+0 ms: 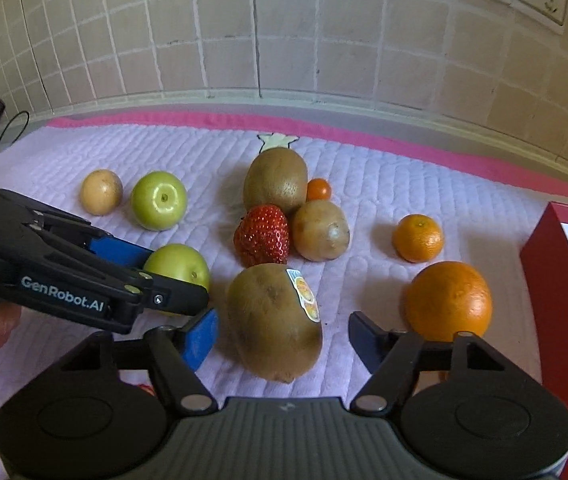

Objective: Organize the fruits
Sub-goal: 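Grasp a green apple with the left tool while the right tool grasps a kiwi, then carry both fruits to the red box and open both tools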

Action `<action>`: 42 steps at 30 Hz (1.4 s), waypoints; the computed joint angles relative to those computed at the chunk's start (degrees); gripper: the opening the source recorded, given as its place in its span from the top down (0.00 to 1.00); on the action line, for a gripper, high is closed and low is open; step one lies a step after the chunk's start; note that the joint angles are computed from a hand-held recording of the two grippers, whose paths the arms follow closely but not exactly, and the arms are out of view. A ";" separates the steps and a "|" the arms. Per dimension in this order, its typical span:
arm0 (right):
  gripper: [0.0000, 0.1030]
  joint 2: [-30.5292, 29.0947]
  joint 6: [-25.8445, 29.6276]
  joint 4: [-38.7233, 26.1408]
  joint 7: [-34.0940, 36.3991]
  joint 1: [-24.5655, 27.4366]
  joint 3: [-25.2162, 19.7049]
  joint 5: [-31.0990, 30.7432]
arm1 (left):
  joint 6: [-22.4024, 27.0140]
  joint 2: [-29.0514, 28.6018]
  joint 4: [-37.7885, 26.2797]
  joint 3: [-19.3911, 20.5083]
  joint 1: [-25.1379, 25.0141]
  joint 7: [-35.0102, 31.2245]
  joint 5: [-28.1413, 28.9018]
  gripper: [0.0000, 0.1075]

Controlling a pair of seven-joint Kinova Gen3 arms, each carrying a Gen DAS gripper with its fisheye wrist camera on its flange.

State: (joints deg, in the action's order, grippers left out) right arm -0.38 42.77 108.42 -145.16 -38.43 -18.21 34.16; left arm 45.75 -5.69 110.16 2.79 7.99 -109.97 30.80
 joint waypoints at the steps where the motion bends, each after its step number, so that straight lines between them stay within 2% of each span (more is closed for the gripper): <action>1: 0.34 0.27 -0.08 -0.03 0.16 0.06 0.08 -0.11 | -0.05 -0.06 0.05 -0.08 0.00 -0.17 0.21 0.34; 4: 0.37 0.44 -1.87 0.36 1.21 0.62 0.80 -1.62 | 0.66 -0.07 0.09 -0.78 -0.16 -1.76 2.12 0.45; 9: 0.46 0.50 -3.51 1.04 1.31 0.65 0.83 -1.12 | -1.47 -1.19 0.88 0.46 0.13 0.32 0.61 0.46; 12: 0.47 -0.16 -4.15 1.70 0.71 0.63 0.75 -0.52 | -3.31 -2.54 0.75 2.51 0.90 5.63 -4.43 0.46; 16: 0.47 -4.45 -6.16 3.13 0.48 2.51 0.58 -2.87 | -3.56 -5.54 -1.04 2.77 2.46 8.64 -7.97 0.47; 20: 0.47 -11.06 -4.30 3.44 -5.36 6.75 -4.00 2.88 | -4.91 -8.01 -5.10 3.53 4.77 9.16 -10.25 0.47; 22: 0.47 -14.78 -3.21 3.32 -7.04 9.47 -5.73 4.76 | -6.14 -7.80 -8.12 3.34 6.94 7.45 -9.57 0.46; 27: 0.47 -23.92 3.02 2.54 -11.34 18.96 -10.30 8.20 | -8.25 -2.63 -17.48 4.24 12.05 1.19 -5.54 0.46; 30: 0.47 -28.15 7.40 2.22 -11.92 24.46 -10.81 7.45 | -9.62 2.43 -23.34 6.19 13.39 0.53 -2.70 0.46; 33: 0.47 -30.63 11.71 2.18 -11.79 29.26 -10.33 5.00 | -7.88 9.26 -29.88 8.62 13.89 -1.87 0.12 0.46; 37: 0.47 -32.55 12.79 4.94 -9.63 31.38 -4.80 -1.02 | -3.96 17.88 -36.74 11.69 16.23 1.82 -4.97 0.46; 40: 0.47 -32.37 12.08 7.68 -7.61 31.74 -1.07 -6.14 | 0.77 23.51 -41.07 12.59 18.19 3.94 -8.35 0.46; 42: 0.47 -32.18 11.25 9.63 -7.03 32.16 -0.60 -9.27 | 2.49 25.28 -41.35 12.65 19.30 5.31 -10.13 0.46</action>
State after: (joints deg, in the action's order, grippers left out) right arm -32.56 54.02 118.05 -152.19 -6.27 -18.81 24.89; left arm 48.24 19.59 68.81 15.43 27.29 -104.66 20.67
